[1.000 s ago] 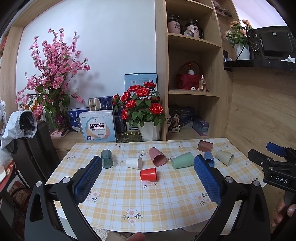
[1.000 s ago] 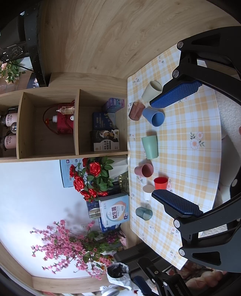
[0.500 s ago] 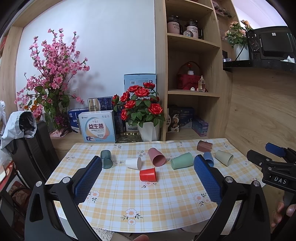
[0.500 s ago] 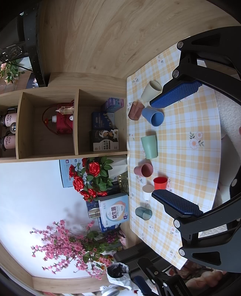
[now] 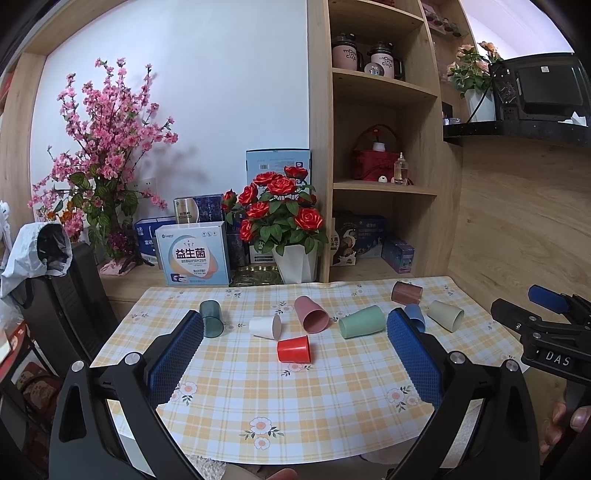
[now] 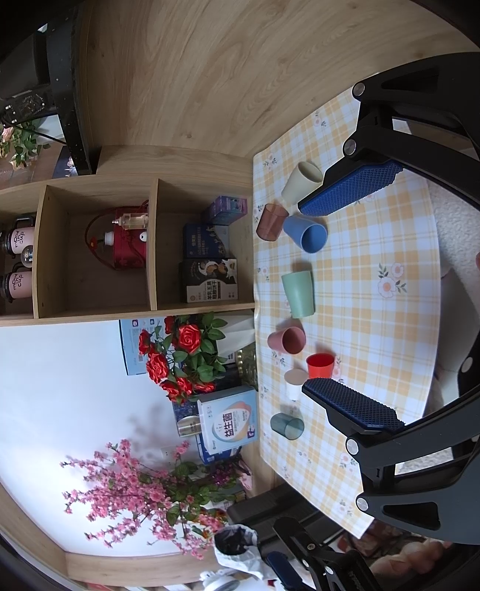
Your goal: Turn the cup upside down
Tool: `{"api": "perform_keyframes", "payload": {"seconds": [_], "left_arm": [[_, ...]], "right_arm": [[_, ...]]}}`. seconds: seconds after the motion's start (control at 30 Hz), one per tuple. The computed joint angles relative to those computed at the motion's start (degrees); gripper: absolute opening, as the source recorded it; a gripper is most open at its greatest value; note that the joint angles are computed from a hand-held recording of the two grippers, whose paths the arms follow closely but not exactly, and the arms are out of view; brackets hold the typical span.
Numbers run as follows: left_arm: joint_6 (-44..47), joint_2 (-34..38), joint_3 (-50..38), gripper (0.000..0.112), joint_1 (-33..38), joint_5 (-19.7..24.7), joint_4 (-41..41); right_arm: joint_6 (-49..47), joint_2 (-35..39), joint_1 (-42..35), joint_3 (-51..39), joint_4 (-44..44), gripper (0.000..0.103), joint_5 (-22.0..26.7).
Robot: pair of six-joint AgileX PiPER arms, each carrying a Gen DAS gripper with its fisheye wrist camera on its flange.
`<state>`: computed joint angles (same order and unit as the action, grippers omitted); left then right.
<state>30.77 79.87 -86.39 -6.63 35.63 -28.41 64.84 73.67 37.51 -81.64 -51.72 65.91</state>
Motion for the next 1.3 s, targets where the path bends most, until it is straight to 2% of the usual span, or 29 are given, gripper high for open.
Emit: {"api": "perform_keyframes", "payload": {"seconds": [0.3, 0.57, 0.67, 0.77, 0.87, 1.0, 1.13, 1.3], "left_arm": [[-1.36, 0.21, -0.46, 0.097, -0.52, 0.27, 1.06], [0.58, 1.84, -2.84, 0.097, 0.10, 3.20, -1.15], [3.46, 3.09, -3.77, 0.097, 1.16, 2.56, -4.32], [6.11, 5.47, -5.49, 0.097, 1.40, 1.23, -6.65], [6.92, 9.13, -8.61, 0.097, 0.84, -0.12, -6.43], [4.50, 14.82, -14.09, 0.097, 0.22, -0.30, -4.61], [2.38, 21.11, -20.37, 0.097, -0.18, 0.14, -2.34], [-3.93, 29.19, -29.59, 0.097, -0.82, 2.60, 4.45]], "right_arm": [[-0.02, 0.09, 0.17, -0.25, 0.04, 0.086, 0.24], [-1.24, -0.51, -1.56, -0.24, 1.75, 0.086, -1.18], [-2.45, -1.75, -4.63, 1.36, 5.35, 0.086, -5.75], [-6.61, -1.67, -11.35, 3.63, 10.18, 0.086, -12.70], [-10.71, -0.05, -16.89, 3.54, 12.38, 0.086, -16.89], [-19.82, 3.10, -26.44, 1.59, 22.01, 0.086, -22.31], [-29.27, 8.04, -33.00, -0.90, 29.31, 0.086, -25.75], [-38.44, 14.94, -39.11, -5.63, 37.78, 0.086, -26.64]]}}
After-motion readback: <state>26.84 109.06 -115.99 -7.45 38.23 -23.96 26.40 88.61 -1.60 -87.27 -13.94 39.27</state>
